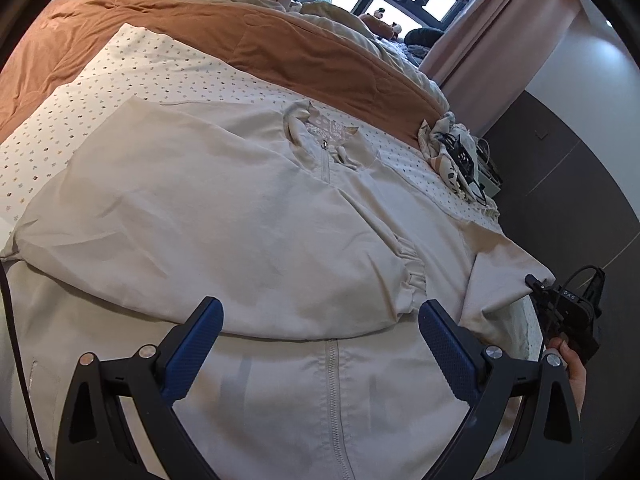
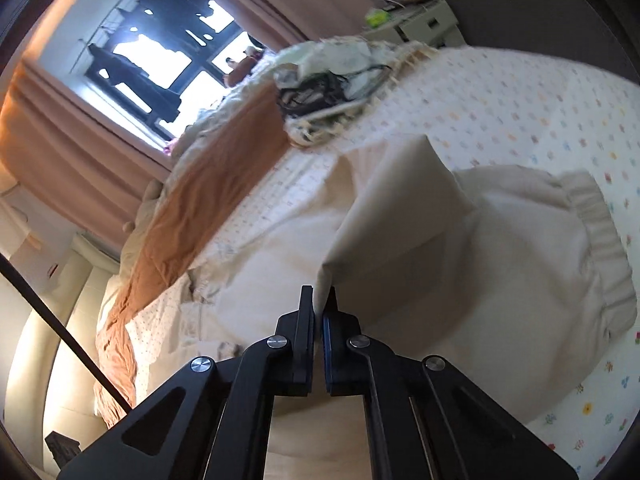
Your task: Fold large clothes
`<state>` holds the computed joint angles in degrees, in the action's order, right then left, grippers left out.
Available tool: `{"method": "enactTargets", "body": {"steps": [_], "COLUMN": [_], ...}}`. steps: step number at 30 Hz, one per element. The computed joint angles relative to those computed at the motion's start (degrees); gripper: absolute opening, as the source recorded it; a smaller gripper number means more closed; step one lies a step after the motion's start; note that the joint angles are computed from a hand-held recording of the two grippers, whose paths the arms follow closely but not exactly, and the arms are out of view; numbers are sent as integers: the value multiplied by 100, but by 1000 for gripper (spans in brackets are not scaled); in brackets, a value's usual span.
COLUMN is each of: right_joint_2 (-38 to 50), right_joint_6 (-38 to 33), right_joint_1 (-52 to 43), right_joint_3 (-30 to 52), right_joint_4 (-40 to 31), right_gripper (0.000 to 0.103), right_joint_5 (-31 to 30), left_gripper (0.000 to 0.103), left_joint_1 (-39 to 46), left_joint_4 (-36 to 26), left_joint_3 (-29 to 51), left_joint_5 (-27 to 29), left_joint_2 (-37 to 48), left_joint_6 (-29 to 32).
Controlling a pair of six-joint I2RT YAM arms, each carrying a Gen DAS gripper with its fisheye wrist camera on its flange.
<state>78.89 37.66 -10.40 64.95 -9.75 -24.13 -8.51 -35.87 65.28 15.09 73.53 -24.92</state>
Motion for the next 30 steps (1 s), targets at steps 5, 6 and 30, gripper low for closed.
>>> {"method": "enactTargets", "body": {"steps": [5, 6, 30], "right_joint_2": [-57, -140, 1818], "right_joint_6": [-192, -243, -784], "right_joint_1": [487, 500, 1292], "right_joint_3": [331, 268, 2157], "right_joint_4": [-208, -221, -1024], "right_gripper": [0, 0, 90], "right_joint_5": [216, 151, -616], "left_gripper": [100, 100, 100], "left_joint_1": [91, 106, 262], "left_joint_4": [-60, -65, -42], "left_joint_3": [-24, -11, -34], "left_joint_5": [13, 20, -5], "left_joint_2": [-1, 24, 72], "left_joint_6": [22, -1, 6]}}
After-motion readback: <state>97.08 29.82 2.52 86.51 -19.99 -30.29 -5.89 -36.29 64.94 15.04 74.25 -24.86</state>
